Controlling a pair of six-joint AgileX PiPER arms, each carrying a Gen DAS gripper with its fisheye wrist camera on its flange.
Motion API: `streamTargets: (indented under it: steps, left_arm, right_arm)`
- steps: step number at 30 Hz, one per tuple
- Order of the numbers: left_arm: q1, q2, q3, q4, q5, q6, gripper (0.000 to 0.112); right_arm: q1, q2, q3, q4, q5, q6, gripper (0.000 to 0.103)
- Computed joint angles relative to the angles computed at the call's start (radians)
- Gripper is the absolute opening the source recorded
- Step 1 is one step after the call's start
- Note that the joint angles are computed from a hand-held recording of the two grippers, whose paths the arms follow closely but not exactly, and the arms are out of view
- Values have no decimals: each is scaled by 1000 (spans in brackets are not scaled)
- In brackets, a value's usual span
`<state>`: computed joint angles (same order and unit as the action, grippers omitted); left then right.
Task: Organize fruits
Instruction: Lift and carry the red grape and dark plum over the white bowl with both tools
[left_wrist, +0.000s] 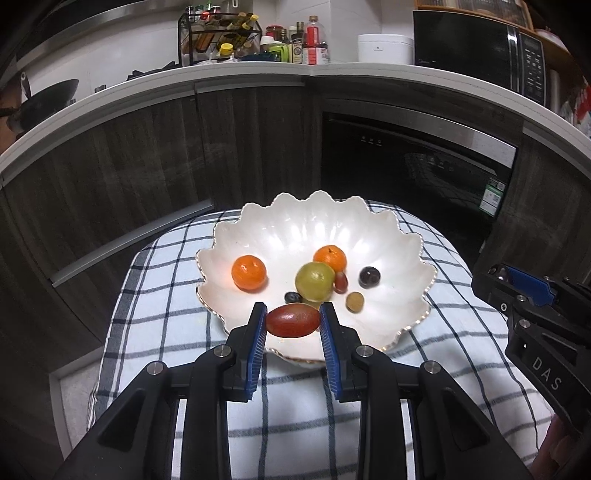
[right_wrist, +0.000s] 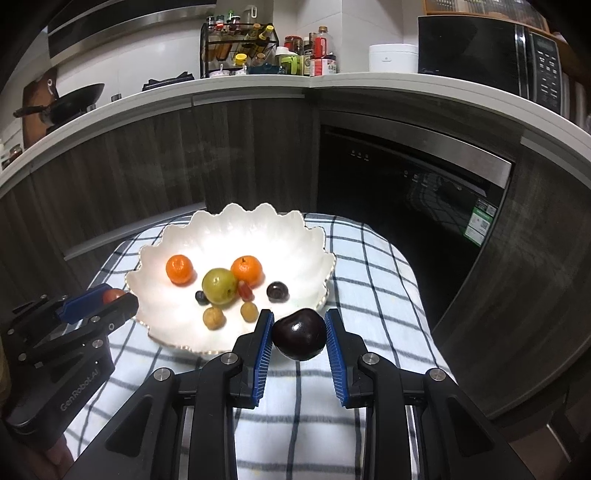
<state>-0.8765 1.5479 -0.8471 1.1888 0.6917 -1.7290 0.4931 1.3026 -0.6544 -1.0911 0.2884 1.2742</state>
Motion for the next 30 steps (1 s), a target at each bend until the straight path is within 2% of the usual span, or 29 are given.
streamTargets:
  steps: [15,30]
  left_arm:
    - [174,103,-87,-28,-117,95,29]
    - [287,242,-206,-108,-185,208,29]
  right_arm:
    - [-78,224,-194,118,-57,-164,30]
    - [-126,454,-428,396,-48,-466,30]
